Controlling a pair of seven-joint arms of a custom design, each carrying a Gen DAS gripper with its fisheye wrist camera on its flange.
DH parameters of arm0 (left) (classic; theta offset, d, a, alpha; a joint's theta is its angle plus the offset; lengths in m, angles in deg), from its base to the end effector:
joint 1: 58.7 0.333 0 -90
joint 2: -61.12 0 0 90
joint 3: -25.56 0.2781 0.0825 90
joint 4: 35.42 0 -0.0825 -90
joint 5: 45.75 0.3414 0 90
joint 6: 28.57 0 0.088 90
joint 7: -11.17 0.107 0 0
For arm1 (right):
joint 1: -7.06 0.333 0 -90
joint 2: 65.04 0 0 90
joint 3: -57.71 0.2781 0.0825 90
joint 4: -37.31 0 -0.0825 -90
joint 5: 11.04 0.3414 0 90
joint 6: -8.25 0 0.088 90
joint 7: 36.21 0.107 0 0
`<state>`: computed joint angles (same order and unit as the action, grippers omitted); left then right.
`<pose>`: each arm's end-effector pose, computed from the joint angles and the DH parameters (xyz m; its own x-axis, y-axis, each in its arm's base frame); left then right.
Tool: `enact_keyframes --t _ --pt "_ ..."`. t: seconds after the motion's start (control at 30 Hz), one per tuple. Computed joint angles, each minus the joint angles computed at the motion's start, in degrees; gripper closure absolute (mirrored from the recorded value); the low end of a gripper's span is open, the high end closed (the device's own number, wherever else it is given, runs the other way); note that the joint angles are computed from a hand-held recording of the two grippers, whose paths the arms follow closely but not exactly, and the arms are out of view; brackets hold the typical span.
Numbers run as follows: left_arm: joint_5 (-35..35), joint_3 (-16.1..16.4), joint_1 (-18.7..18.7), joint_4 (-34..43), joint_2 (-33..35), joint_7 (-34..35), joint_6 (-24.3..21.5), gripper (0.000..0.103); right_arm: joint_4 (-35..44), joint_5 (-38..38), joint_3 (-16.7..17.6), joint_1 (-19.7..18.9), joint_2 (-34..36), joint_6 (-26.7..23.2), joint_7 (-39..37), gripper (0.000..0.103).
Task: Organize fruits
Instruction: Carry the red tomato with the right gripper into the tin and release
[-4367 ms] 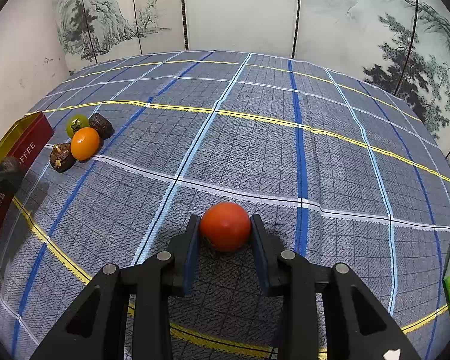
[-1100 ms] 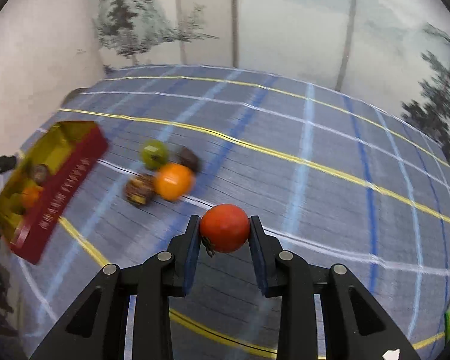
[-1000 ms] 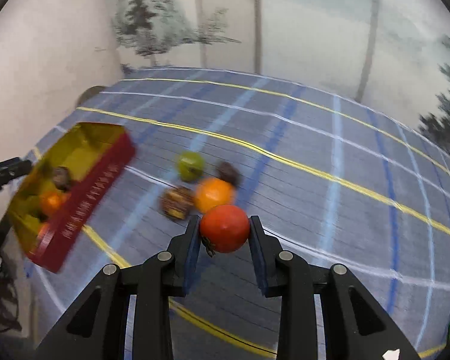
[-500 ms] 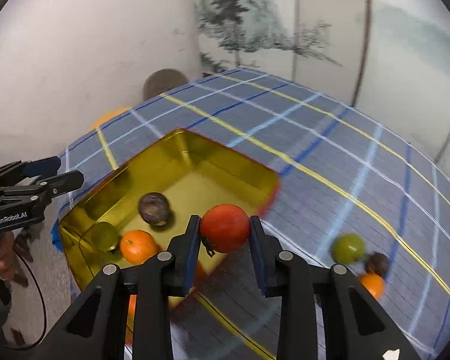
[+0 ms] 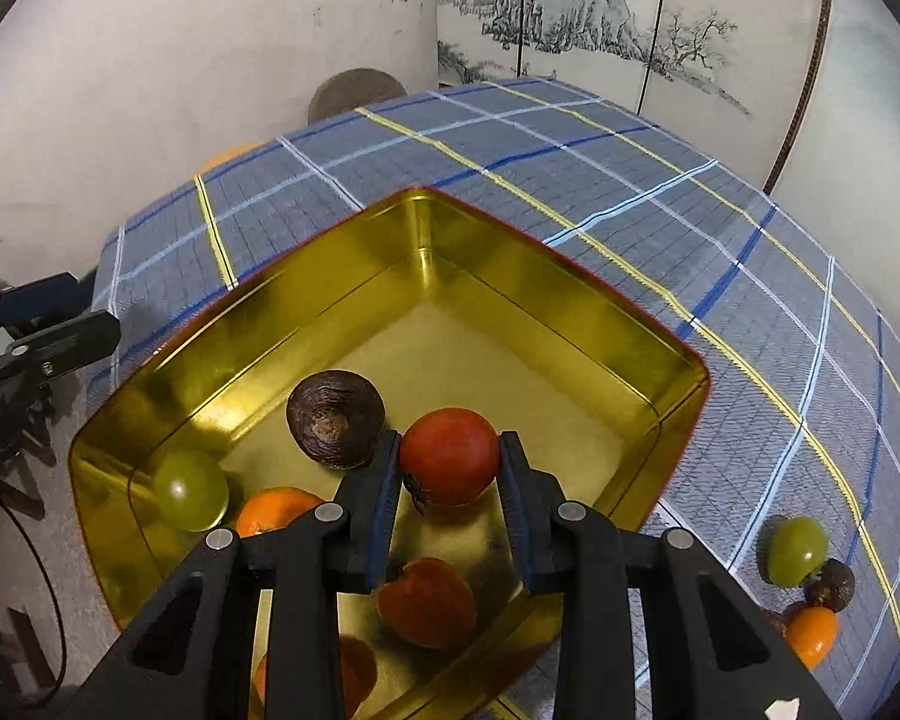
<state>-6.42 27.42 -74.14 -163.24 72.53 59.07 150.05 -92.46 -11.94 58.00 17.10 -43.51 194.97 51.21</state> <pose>0.5146 -0.1804 0.3448 -0.1894 -0.9818 0.0128 -0.7568 0.1377 -0.6390 0.5397 0.0999 0.2654 0.2283 -0.9731 0.0318 -0.7896 -0.2041 -0.5787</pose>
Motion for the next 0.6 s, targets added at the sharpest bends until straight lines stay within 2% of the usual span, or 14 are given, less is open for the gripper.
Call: enact_keyframes --t 0.07,0.17,0.43,0.6 --pt "-0.7 -0.5 0.4 0.0 0.1 0.8 -0.1 0.029 0.5 -0.1 -0.5 0.7 0.3 -0.7 0.0 0.074" --pt "-1.7 -0.9 0.7 -0.2 0.1 1.8 -0.1 0.029 1.3 -0.3 -3.7 4.0 0.9 -1.5 0.4 0.073" --pt "-2.1 -0.1 -0.2 -0.3 0.2 2.1 0.1 0.029 1.9 -0.7 -3.8 4.4 1.6 -1.9 0.9 0.073" --pt "-4.0 -1.2 0.4 -0.6 0.1 4.3 -0.1 0.029 1.6 -0.6 -3.4 4.0 1.3 -1.4 1.1 0.071"
